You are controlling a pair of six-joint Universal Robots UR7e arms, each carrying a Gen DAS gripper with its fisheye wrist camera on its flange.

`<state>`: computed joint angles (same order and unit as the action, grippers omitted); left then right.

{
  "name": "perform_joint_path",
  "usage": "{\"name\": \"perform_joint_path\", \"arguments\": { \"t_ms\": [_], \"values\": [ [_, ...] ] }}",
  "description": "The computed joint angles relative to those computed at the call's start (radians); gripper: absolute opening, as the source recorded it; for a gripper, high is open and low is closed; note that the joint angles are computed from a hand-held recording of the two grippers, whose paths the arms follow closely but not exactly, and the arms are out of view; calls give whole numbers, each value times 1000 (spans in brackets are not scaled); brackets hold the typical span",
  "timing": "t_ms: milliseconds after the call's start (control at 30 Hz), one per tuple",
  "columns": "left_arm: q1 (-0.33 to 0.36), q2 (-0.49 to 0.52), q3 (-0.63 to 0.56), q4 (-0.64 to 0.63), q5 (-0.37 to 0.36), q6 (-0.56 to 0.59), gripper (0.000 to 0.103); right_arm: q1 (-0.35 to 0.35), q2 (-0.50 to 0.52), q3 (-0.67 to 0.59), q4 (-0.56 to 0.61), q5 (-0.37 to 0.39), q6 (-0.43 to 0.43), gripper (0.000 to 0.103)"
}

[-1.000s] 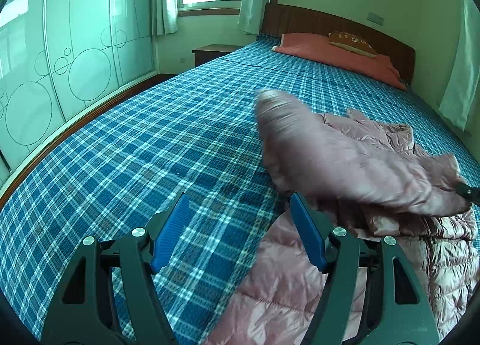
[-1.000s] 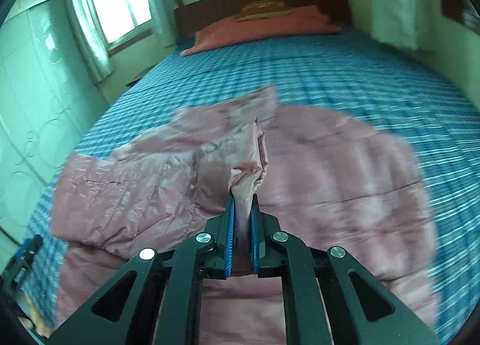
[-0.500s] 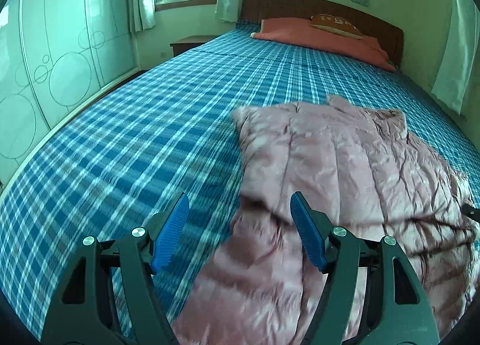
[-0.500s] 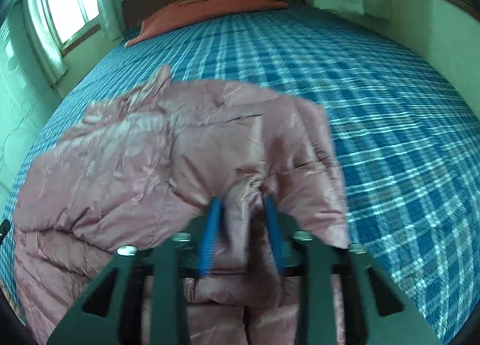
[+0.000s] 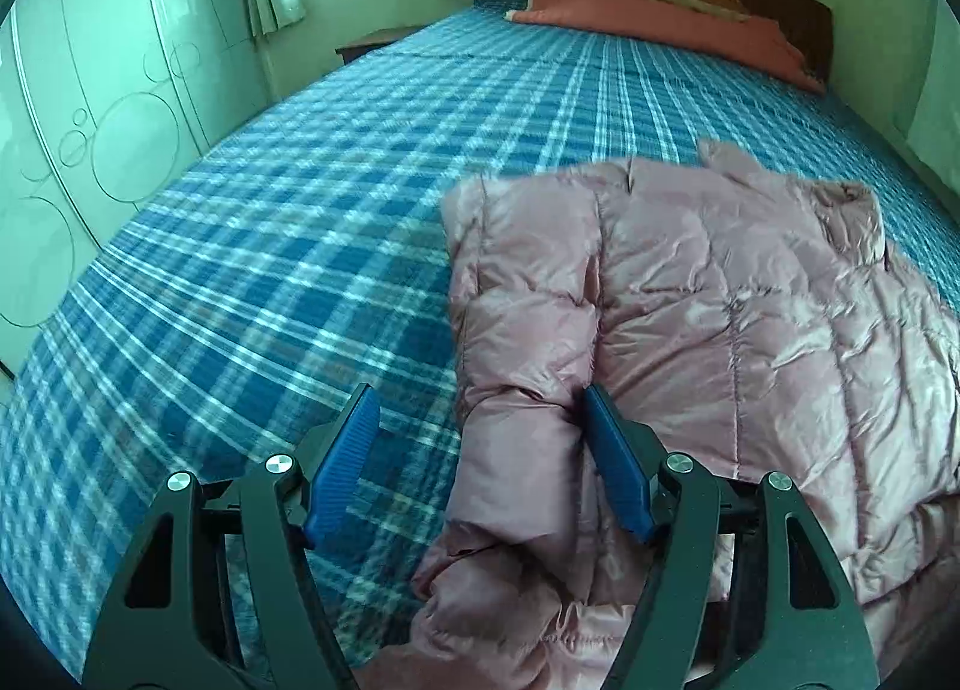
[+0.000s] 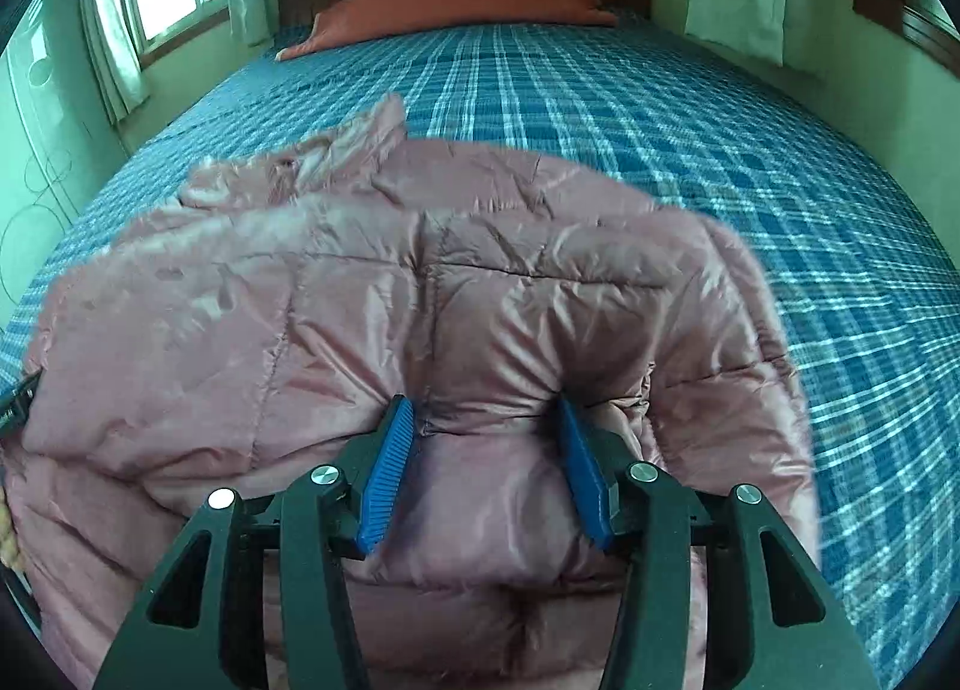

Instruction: Fold large clothes

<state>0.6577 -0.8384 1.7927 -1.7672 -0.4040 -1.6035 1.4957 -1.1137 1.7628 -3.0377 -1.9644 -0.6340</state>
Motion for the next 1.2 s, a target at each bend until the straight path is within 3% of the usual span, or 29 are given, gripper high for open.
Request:
{"name": "perform_joint_path", "arguments": {
  "t_ms": [67,167,233,300,333,433,533,700,867,1000,1067,1200],
  "values": [
    [-23,-9,6,20,52,-36,70,10,12,-19,-18,12,1,50],
    [-25,16,-9,-45,110,33,70,16,59,-69,-15,6,19,55],
    [5,47,-37,-102,81,118,70,15,103,-103,-7,-34,18,60],
    [55,76,-65,-166,-23,219,72,13,129,-113,-16,-59,-12,63],
    [59,68,-44,-220,-30,238,73,17,124,-108,-23,-61,-19,63],
    [44,37,2,-272,-19,205,75,11,80,-60,-55,-28,-4,63],
    [50,23,41,-367,-51,254,78,-10,84,-80,8,-19,-2,64],
    [-14,-71,112,-313,-96,178,78,-21,-65,14,97,41,48,64],
    [-144,-226,266,-139,-163,-41,78,-100,-281,188,124,67,30,68],
    [-269,-315,347,121,-301,-353,78,-202,-462,329,124,77,-2,68],
    [-359,-355,398,216,-399,-552,78,-276,-562,388,158,129,5,68],
    [-525,-437,535,124,-551,-786,78,-461,-766,491,294,297,31,68]
  ]
}}
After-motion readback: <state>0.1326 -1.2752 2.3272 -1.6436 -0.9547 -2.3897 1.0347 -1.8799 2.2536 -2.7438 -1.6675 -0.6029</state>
